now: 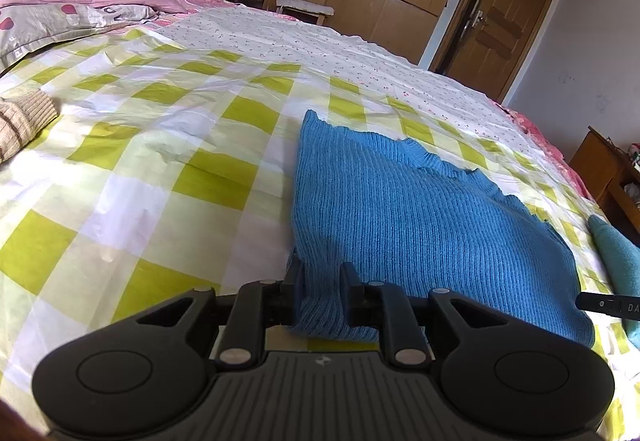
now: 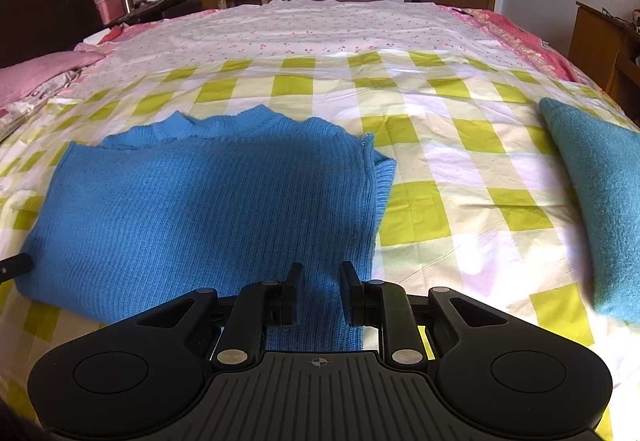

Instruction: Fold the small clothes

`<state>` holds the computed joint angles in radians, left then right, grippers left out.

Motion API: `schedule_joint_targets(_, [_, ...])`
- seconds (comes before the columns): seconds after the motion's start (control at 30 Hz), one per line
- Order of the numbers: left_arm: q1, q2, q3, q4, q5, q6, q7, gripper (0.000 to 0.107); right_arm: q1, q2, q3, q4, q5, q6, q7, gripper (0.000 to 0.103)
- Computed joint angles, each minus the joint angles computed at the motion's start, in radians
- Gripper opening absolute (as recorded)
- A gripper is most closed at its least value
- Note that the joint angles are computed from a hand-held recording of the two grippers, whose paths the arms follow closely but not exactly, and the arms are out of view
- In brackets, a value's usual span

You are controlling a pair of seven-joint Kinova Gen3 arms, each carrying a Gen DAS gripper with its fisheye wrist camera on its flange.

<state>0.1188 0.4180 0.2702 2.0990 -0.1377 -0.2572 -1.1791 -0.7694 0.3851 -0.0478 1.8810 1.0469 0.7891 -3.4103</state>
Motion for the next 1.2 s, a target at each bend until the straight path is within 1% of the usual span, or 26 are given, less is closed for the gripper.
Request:
schedule_joint_targets(0.07, [-0.018,0.003,0.019,-0.001,-0.013,0.004,0.010,0.026,0.003,0.004,-0.004,-0.011,-0.010,-0.001,0.017,0.021])
schedule_joint_targets(0.23, [-0.034,0.007,0.036,-0.004,-0.035,0.005,0.018,0.028,-0.003,0.019,-0.003,-0.048,-0.032,0.002,0.066,0.021])
schedule_joint_targets(0.33, [-0.024,0.009,0.025,-0.008,-0.034,0.013,0.012,0.028,-0.008,0.031,0.003,-0.067,-0.048,0.002,0.088,0.021])
schedule_joint_targets(0.47, [-0.049,0.015,0.051,-0.013,-0.048,0.018,0.019,0.028,-0.021,0.035,0.011,-0.083,-0.063,0.009,0.112,0.021])
schedule_joint_targets(0.67, [-0.071,0.012,0.069,-0.001,-0.067,0.003,0.032,0.028,-0.030,0.035,0.020,-0.095,-0.069,0.014,0.120,0.021])
schedule_joint_targets(0.73, [-0.078,0.008,0.071,0.010,-0.074,-0.016,0.040,0.028,-0.030,0.032,0.025,-0.088,-0.072,0.008,0.100,0.021])
schedule_joint_targets(0.9, [-0.068,-0.008,0.054,0.041,-0.108,-0.079,0.046,0.028,-0.025,0.003,0.036,-0.032,-0.050,-0.003,0.001,0.021])
schedule_joint_targets(1.0, [-0.028,-0.011,0.021,0.042,-0.105,-0.086,0.030,0.028,-0.002,-0.021,0.031,0.012,-0.042,-0.022,-0.055,0.021])
schedule_joint_targets(1.07, [-0.015,-0.008,0.012,0.042,-0.106,-0.093,0.023,0.028,0.012,-0.033,0.026,0.038,-0.038,-0.038,-0.093,0.021])
schedule_joint_targets(1.2, [0.003,-0.004,-0.004,0.039,-0.094,-0.089,0.014,0.028,0.029,-0.035,0.013,0.062,-0.029,-0.049,-0.128,0.021])
